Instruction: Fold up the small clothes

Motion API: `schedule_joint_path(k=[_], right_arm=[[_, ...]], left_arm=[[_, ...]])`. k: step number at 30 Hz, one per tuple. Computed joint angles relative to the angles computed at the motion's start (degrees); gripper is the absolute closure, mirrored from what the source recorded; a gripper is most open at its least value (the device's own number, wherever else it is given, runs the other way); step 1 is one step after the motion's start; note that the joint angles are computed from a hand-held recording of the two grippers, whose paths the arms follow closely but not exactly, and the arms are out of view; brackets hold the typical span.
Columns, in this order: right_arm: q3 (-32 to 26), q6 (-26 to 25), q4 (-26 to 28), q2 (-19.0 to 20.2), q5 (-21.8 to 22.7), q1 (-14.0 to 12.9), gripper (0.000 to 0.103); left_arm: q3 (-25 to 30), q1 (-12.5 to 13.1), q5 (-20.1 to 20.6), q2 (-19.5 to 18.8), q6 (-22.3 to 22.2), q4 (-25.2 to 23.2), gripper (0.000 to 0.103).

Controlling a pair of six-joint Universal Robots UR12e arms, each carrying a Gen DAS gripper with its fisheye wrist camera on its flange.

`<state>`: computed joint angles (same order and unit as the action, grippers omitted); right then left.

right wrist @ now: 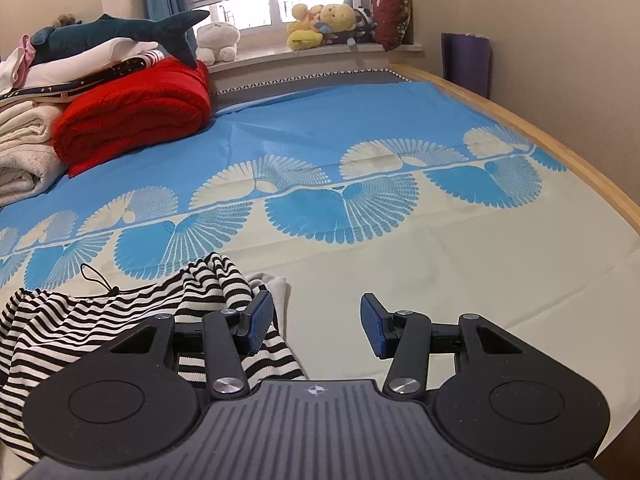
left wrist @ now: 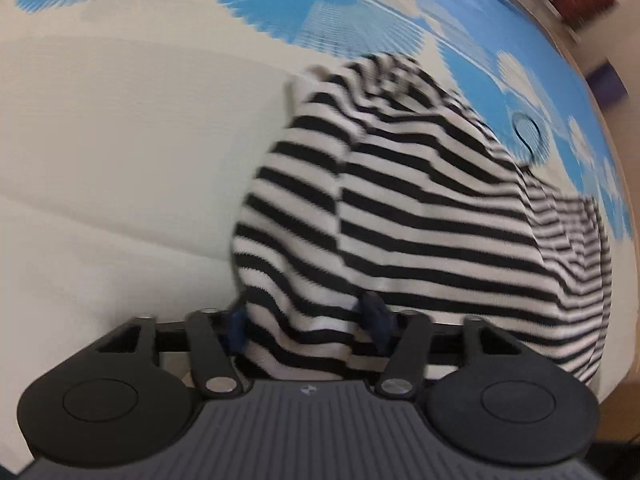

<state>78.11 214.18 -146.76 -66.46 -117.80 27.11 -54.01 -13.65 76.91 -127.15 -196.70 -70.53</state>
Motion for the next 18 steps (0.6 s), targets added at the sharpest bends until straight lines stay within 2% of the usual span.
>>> schedule_joint_path(k=[2, 3, 5, 8, 12, 15, 18], right_arm=[[-0.36, 0.13, 0.41, 0.29, 0.33, -0.13, 0.053], [-0.57, 0.12, 0.66, 0.46, 0.47, -0.14, 0.053], [-0.96, -0.19, 1.16, 0.72, 0.68, -0.05, 0.053], [-1.42, -0.24, 1.78, 0.94, 0.55, 0.18, 0.053], [-1.77, 0.71, 1.94, 1.13, 0.32, 0.49, 0.053], [-1.84, 1.50, 1.40, 1.17, 0.33, 0.76, 0.053], [-1.66, 2.17, 0.31, 1.06, 0.68, 1.00, 0.053]], left_arm=[[0.28, -0.02, -1.85, -0.30, 1.39, 0.11, 0.079], [0.11, -0.19, -1.53, -0.25, 1.82, 0.42, 0.082], [0.27, -0.40, -0.98, -0.21, 3.15, 0.62, 0.084], [-1.19, -0.26, -1.69, 0.94, 2.94, 3.56, 0.086], [-4.13, 0.58, -1.36, 3.14, -1.41, 8.17, 0.090], [-4.44, 0.42, 2.32, 4.24, -1.28, 6.68, 0.090], [-3.66, -0.82, 9.66, 4.66, -0.15, 3.70, 0.090]])
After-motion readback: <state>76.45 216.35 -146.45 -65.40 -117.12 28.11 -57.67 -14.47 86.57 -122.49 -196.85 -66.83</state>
